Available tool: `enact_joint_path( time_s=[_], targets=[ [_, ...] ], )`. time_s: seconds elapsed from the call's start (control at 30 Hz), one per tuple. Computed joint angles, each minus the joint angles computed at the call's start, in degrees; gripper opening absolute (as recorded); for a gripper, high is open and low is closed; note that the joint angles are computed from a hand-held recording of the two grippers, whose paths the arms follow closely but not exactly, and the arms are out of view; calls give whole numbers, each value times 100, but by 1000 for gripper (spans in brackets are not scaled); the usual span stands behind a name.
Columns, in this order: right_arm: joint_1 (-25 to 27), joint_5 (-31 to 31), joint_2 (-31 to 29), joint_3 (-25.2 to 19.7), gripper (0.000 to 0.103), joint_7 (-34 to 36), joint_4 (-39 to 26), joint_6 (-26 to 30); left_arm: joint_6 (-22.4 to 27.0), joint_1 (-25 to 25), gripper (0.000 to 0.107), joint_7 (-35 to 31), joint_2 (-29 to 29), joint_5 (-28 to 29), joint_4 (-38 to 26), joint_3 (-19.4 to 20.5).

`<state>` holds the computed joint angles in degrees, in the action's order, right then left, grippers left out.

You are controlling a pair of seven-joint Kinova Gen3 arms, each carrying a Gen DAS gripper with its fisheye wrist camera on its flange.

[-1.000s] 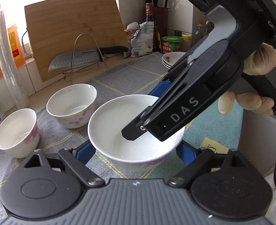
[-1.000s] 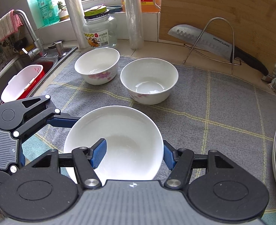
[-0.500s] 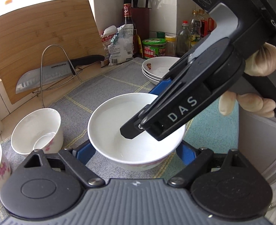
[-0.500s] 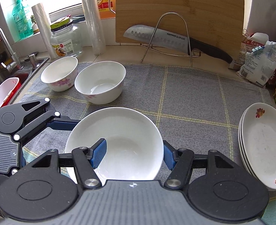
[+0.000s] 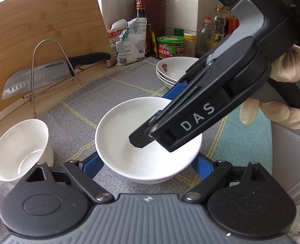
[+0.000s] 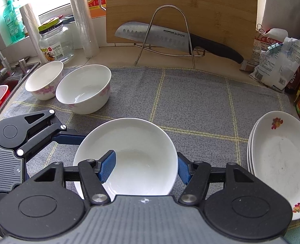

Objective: Organize plates and bowls
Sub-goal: 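Carry the white bowl with the right tool toward the plate stack and lower it, then open the right tool and release the bowl onto the towel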

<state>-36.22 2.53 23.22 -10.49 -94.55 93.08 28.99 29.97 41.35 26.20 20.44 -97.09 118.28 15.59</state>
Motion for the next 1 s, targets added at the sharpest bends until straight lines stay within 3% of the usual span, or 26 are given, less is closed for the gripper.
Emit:
enact_joint_path(
  time_s=[0.43, 0.57, 0.67, 0.83, 1.0],
  targets=[
    [205, -243, 218, -84, 71, 306, -113, -63, 15, 126, 92, -293, 155, 331, -212, -167],
    [432, -504, 229, -292, 87, 577, -52, -162, 66, 214, 92, -399, 178, 450, -260, -227],
    [227, -418, 168, -97, 100, 418, 29, -259, 77, 276, 94, -305, 123, 463, -198, -280],
    [-23, -164, 22, 78, 103, 173, 96, -259, 101, 306, 96, 7, -199, 655, 103, -247],
    [-334, 187, -144, 239, 103, -259, 138, -268, 574, 481, 97, 476, -550, 867, 488, -112]
  ],
)
